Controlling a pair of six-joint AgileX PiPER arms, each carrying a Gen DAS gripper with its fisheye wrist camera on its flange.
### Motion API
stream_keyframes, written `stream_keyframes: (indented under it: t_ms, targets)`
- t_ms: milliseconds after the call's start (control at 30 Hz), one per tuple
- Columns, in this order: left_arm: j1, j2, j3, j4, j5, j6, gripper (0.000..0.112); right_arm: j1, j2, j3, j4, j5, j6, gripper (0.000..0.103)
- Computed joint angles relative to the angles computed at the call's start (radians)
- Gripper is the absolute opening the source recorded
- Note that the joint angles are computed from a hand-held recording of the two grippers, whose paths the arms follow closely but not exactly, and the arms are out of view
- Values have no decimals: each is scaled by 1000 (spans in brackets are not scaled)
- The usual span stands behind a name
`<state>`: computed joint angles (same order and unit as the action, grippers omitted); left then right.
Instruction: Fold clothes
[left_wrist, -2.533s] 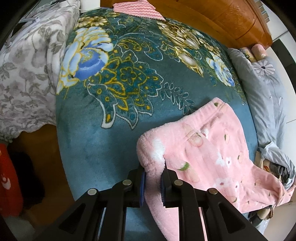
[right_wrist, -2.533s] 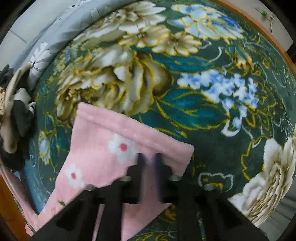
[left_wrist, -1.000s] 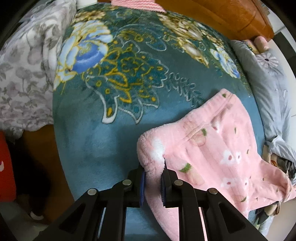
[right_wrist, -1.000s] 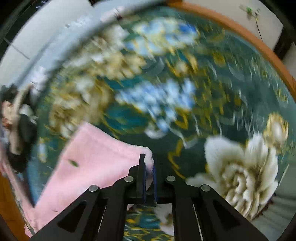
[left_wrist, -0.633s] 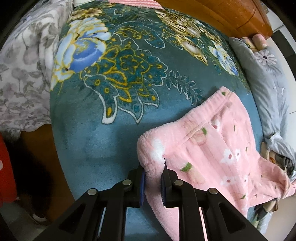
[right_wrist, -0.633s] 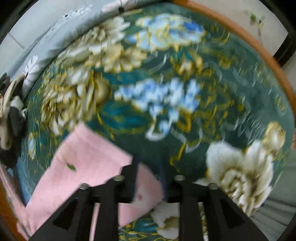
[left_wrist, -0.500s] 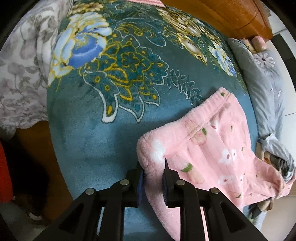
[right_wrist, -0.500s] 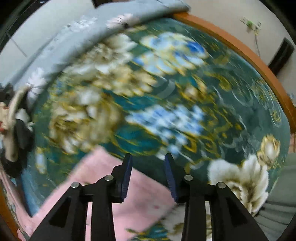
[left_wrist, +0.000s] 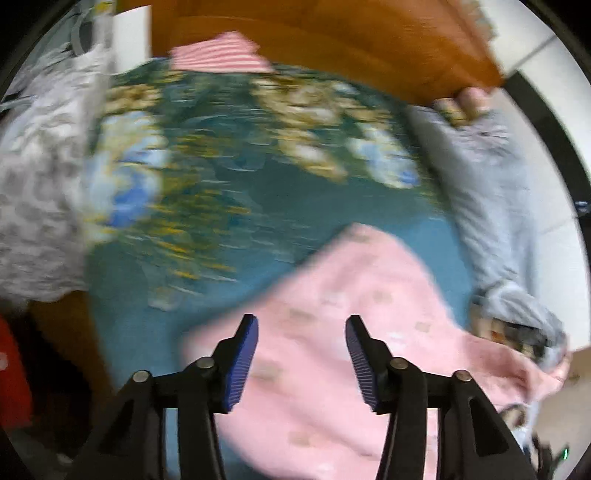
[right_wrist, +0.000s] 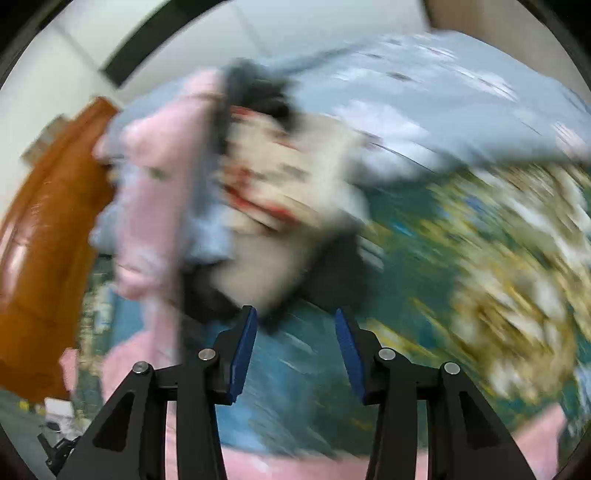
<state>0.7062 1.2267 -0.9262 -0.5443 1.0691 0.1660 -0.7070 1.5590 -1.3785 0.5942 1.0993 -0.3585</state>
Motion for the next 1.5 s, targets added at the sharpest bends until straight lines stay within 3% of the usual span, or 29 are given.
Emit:
stream_keyframes:
  t_ms: [100,200,267,333,467,533,567,600,833,933,967,1000,1067,1167,1233,1300,1333,1500]
  targets:
    - [-202,-58,80,-112,-95,-93,58,100,89,-165,-2,-31,84,45]
    - [-460,-43,152,-86,-268,-230,58,147,194,-321,-10,-30,179,45]
    - [-566,6,182,-87,-333,-288,58,154,255,-377,18,-6,237,45]
    - [-585,16,211,-166,-352,-253,58,156,310,-422,49,20,292,45]
    - [-581,-16,230,-119,-363,-288,58,141,365,-431,109,17,350,45]
    - [-548,-6,247,-179,-349,-242,58,130,360,-405,153,-3,349,30]
    - [-529,-3,257,-211,-340,-221,58,130,353,-397,156,-13,352,10]
    - [-511,4,264,-244,-334,-194,58,131,346,-394,154,-21,356,4]
    - [-516,27,270,-283,-358,-176,58,139,251,-416,212,-24,218,1]
    - [-524,33,264,-270,-365,-190,58,171,239,-462,125,-30,191,2]
    - [-527,32,263,-264,-367,-195,58,179,245,-466,103,-31,187,10]
    - [-531,32,260,-255,-369,-201,58,186,256,-470,77,-29,197,39]
    - [-547,37,250,-225,-374,-223,58,185,279,-454,69,-21,220,72]
    - [-587,59,218,-153,-377,-268,58,190,307,-424,43,-50,272,72]
    - [-602,63,212,-128,-381,-289,58,194,339,-434,18,-56,330,64]
    - [-598,63,217,-140,-379,-279,58,180,358,-438,45,-38,367,14]
    - [-584,60,225,-162,-378,-261,58,170,356,-435,60,-28,379,9]
    - [-540,38,258,-231,-385,-212,58,107,215,-367,181,0,273,7]
